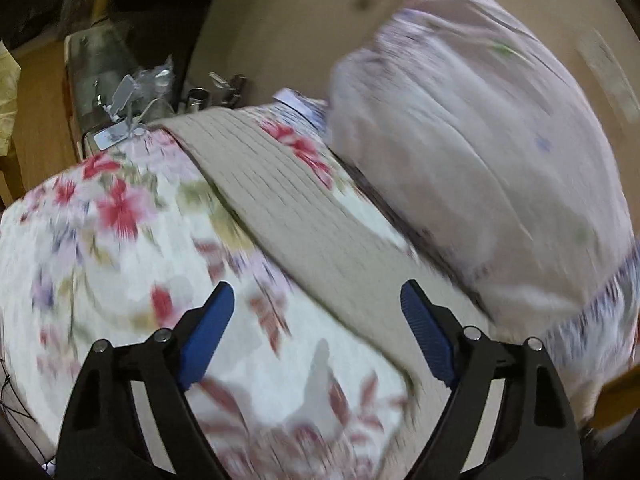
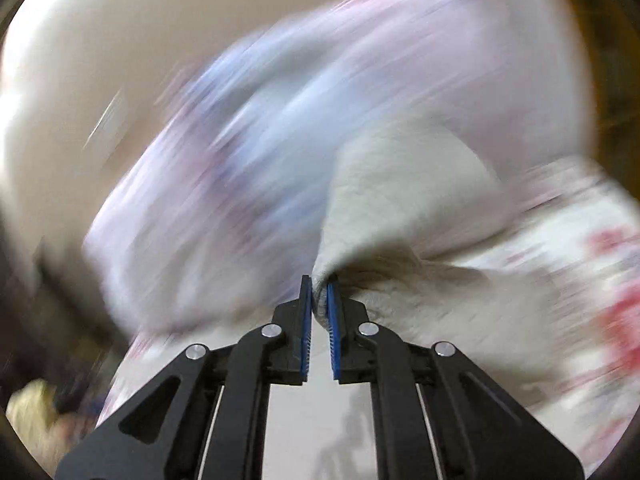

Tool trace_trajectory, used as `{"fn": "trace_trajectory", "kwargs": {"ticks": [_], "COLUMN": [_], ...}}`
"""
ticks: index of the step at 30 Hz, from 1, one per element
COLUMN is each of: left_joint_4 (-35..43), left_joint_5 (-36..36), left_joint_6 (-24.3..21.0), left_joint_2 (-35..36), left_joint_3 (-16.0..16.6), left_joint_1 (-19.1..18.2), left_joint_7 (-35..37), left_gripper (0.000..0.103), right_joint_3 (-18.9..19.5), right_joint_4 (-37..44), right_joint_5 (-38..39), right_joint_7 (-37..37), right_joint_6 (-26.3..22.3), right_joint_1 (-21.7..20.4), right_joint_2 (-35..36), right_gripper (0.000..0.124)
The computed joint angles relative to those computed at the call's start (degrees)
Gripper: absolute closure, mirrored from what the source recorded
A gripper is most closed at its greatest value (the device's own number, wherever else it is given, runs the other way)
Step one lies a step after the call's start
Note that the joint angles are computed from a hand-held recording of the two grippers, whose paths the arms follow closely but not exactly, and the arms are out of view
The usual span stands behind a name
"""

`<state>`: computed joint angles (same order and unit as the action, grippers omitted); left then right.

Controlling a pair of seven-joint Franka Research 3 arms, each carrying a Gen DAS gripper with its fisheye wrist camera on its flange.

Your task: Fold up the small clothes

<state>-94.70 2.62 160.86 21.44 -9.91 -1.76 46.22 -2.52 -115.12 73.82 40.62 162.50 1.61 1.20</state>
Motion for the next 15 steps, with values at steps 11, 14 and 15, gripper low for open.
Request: {"fn": "trace_trajectory", "kwargs": {"ticks": [11,14,15], "left_joint_4": [16.88,16.84,18.38], "left_joint_5": [-12.21,-15.00,-14.77], "left_joint_6": [-5.66,-2.74,-3.90], "left_joint_2": [14.37,15.25,16.11], "left_joint_3": [-3.86,-4.94,-4.87], "left_joint_1": [8.87,10.19,10.24], "left_joint_7": [3.26,3.30,3.61], "left_gripper": [0.054,0.061,0.071], "right_joint_3": [1.53,1.22,1.22], "right_joint_4": [-4.63,-6.64,-7.07], "right_joint_5": [-28.87,-31.16,-31.19], "right_joint_7": [32.62,37.02,36.96], "right_joint_6": [-3.46,-1.79,-1.35], "right_joint_1": [3.76,3.35,3.31], "right_joint_2": [1.06,-0.23,-0.23], "right_gripper": [0.057,0.055,0.055]}}
